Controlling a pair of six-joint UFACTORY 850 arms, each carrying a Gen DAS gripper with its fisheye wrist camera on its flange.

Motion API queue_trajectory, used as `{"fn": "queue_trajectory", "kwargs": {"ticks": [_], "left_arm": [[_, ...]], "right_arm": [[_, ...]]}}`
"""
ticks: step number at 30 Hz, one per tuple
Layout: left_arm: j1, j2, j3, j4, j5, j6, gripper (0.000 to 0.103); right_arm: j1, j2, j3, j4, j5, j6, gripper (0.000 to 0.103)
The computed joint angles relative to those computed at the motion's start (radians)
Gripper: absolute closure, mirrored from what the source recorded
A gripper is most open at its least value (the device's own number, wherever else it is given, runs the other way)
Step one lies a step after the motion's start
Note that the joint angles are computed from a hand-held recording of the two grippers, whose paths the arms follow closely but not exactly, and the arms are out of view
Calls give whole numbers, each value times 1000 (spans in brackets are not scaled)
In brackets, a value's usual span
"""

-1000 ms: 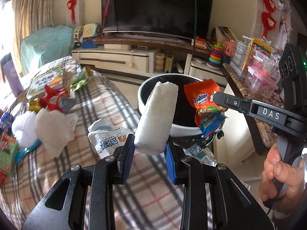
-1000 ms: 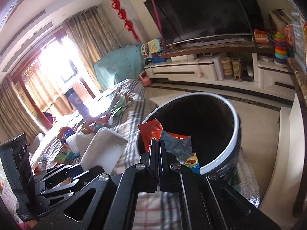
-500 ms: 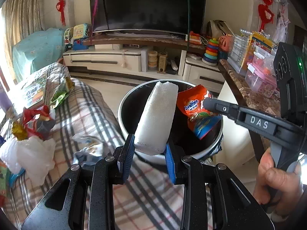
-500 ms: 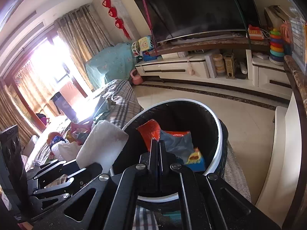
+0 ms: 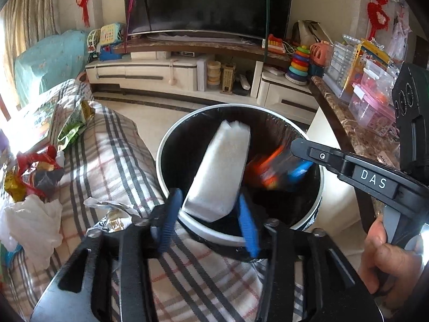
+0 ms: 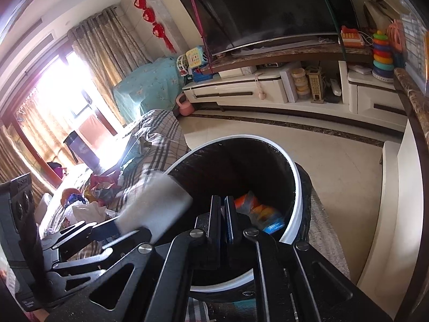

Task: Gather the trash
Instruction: 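Move both open tools back over the bed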

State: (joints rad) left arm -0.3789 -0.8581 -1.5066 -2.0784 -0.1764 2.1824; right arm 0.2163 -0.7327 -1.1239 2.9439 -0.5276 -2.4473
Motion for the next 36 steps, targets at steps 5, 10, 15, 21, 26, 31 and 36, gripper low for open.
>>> {"fn": "queue_trajectory", "kwargs": {"ticks": [5,10,15,21,26,31,36], "left_arm": [[5,21,35,-149,-17,143,39],[21,61,111,-358,-51,340,30],[50,102,192,-476,-86,431,28],[102,141,281,-568,-122,479,28],[147,169,343,-636,-154,512,28],[182,187,386,-687,-177,546,28],[216,191,403,-699,-178,541,28]], "right_arm": [[-3,0,5,-9,-13,23,61],[13,11,25,-1,-44,14,31],[59,23,40,50,-58,-63,14],[100,18,37,54,-67,-67,13],[132,2,14,29,-57,-51,13],[161,-20,-18,3,-37,-36,13],[189,-41,-50,-6,-13,-41,13]]}}
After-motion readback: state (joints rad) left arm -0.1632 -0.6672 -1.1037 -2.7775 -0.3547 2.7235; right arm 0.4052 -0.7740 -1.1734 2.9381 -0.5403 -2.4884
